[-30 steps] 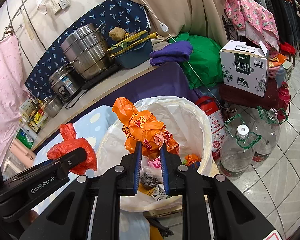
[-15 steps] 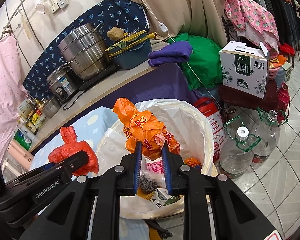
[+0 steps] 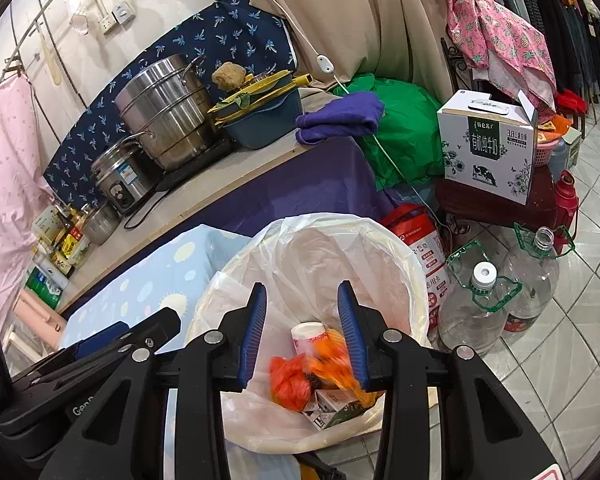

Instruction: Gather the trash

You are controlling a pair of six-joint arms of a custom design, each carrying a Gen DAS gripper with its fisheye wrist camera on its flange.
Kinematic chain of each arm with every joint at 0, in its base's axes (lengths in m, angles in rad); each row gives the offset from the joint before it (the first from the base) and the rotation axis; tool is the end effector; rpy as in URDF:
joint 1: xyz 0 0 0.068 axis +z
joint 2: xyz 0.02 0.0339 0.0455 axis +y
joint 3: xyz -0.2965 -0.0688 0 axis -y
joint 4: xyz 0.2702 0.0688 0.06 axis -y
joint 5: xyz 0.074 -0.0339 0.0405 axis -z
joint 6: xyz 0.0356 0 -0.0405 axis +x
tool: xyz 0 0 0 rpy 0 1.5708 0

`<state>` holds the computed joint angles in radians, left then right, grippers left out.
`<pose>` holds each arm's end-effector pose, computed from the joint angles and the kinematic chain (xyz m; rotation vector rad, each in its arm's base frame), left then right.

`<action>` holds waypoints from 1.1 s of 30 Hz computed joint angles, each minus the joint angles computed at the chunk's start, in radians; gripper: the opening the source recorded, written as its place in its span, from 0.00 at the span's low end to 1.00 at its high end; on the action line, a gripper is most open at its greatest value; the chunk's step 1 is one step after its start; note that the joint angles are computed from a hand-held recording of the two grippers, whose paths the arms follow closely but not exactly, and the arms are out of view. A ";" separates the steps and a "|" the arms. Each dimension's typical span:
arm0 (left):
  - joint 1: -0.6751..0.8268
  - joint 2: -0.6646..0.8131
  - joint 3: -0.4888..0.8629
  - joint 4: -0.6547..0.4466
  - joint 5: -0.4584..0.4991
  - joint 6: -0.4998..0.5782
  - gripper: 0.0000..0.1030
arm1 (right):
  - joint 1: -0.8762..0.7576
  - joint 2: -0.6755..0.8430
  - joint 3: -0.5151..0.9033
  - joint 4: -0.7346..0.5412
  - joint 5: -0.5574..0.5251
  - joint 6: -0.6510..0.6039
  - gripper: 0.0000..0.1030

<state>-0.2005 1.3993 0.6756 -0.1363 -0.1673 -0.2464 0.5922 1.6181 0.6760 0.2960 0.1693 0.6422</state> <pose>0.2783 -0.0505 0.1890 -0.1305 2.4112 -0.0012 0.2760 0.1784 0.1607 0.1513 2.2464 0.4932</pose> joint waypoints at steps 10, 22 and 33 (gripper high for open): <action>0.012 -0.022 -0.005 -0.006 0.004 0.002 0.63 | 0.010 -0.020 0.004 -0.011 0.020 -0.006 0.42; 0.012 -0.068 -0.022 -0.020 -0.023 0.000 0.68 | 0.047 -0.057 0.001 -0.043 0.071 -0.024 0.49; 0.060 -0.175 -0.084 -0.058 -0.060 0.019 0.75 | 0.116 -0.095 0.040 -0.166 0.186 -0.081 0.60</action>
<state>-0.1408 1.2242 0.5914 -0.1945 -0.2276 -0.2278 0.7082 1.5234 0.7155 0.1305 0.3556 0.5607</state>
